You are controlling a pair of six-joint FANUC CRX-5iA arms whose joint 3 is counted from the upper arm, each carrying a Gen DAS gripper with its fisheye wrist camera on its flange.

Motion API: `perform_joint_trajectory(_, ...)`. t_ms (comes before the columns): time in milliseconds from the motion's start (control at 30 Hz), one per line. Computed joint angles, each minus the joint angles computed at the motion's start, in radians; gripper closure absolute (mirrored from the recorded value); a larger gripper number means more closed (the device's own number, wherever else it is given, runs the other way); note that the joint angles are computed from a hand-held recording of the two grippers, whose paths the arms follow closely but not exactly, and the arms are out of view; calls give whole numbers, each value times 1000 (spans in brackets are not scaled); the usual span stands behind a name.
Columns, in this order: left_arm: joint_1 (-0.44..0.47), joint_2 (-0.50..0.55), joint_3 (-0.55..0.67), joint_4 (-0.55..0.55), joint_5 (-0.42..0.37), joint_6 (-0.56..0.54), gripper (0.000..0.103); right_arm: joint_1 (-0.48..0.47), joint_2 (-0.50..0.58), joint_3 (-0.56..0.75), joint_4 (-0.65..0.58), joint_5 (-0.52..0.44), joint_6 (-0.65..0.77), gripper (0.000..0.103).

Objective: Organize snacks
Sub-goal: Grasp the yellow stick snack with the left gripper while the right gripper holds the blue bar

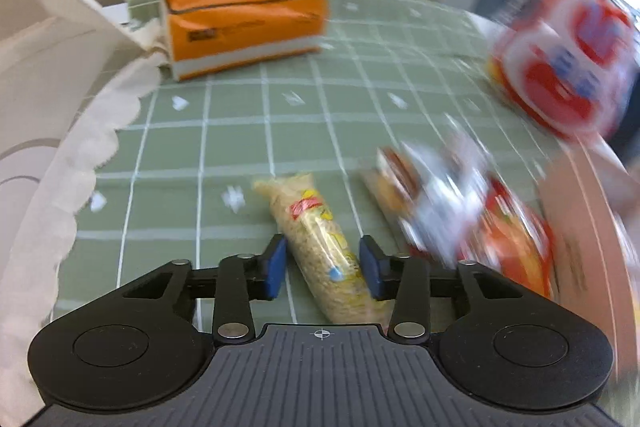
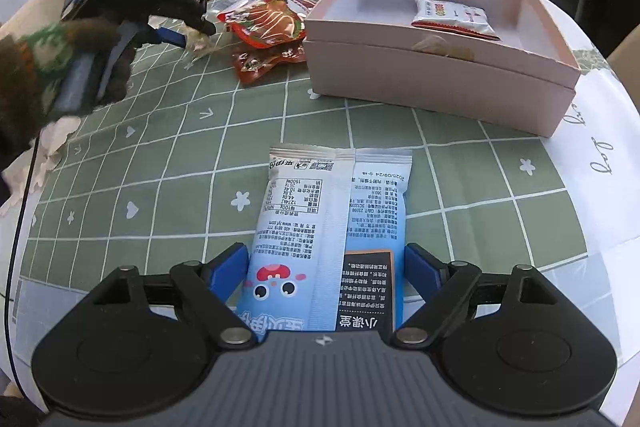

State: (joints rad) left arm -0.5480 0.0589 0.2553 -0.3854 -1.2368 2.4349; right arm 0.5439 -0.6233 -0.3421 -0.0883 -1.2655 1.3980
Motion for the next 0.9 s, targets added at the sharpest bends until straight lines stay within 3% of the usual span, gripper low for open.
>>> perform_joint_trajectory(133, -94, -21, -3, -11, -62, -110, 67, 8, -17, -18, -4, 14, 32, 9)
perform_joint_trajectory(233, -145, -54, -35, 15, -69, -121, 67, 38, -36, -41, 20, 32, 23, 6)
perform_joint_trajectory(400, -215, -105, -87, 75, -47, -80, 67, 214, -112, -153, 196, 81, -21, 0)
perform_joint_trajectory(667, -305, -107, -88, 71, -83, -49, 67, 214, -170, -229, 215, 192, -47, 0)
perform_joint_trajectory(900, -312, -120, -113, 74, -55, -18, 67, 204, -104, -163, 200, 113, -53, 0)
